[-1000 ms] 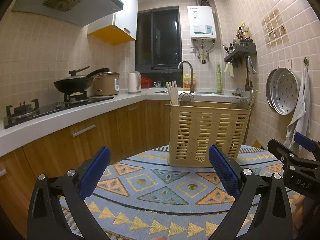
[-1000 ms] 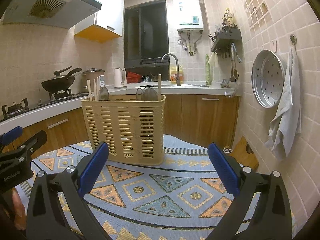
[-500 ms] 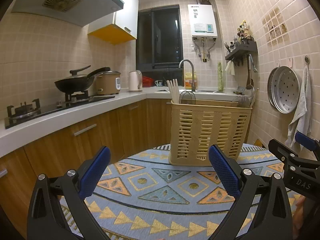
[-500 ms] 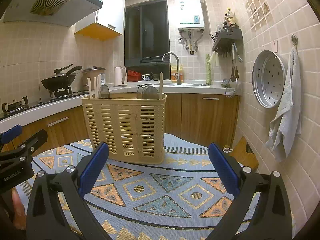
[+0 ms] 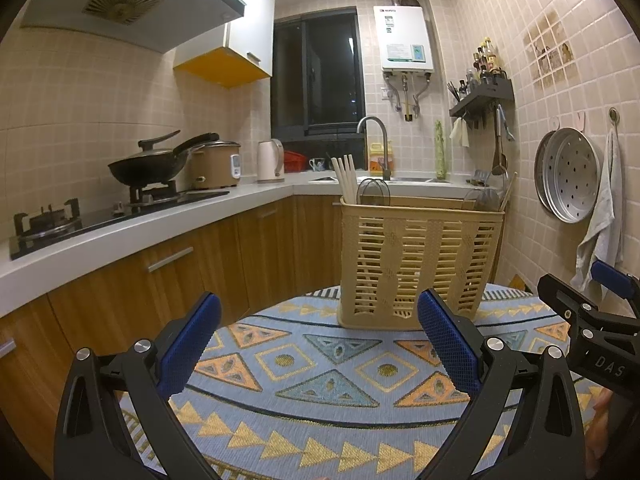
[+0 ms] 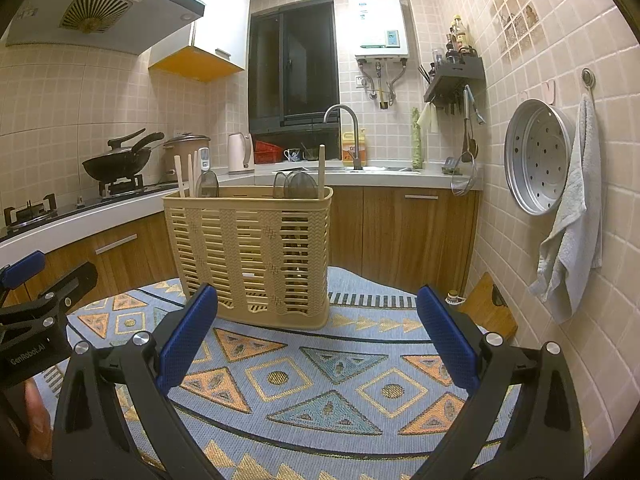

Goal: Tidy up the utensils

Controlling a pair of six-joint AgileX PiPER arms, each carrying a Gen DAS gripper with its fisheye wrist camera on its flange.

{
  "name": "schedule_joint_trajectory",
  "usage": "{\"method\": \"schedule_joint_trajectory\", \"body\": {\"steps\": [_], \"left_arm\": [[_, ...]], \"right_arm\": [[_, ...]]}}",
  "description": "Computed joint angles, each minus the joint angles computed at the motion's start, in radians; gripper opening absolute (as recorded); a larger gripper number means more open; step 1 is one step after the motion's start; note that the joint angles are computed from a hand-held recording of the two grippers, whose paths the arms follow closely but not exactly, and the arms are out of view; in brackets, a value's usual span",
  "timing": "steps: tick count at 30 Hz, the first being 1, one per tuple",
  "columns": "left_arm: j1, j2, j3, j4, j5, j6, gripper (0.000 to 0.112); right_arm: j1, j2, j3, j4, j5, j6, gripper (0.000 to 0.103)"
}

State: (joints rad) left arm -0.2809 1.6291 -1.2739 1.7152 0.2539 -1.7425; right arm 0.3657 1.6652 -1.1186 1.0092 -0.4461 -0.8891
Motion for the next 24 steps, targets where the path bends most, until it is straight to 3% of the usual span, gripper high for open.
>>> {"method": "schedule_joint_trajectory", "body": {"steps": [24], "left_arm": [[0.0, 0.006, -0.001, -0.004, -0.001, 0.004, 0.095]], "right_arm": [[-0.005, 0.002, -0.009, 0.026, 0.016, -0.025, 0.095]]}}
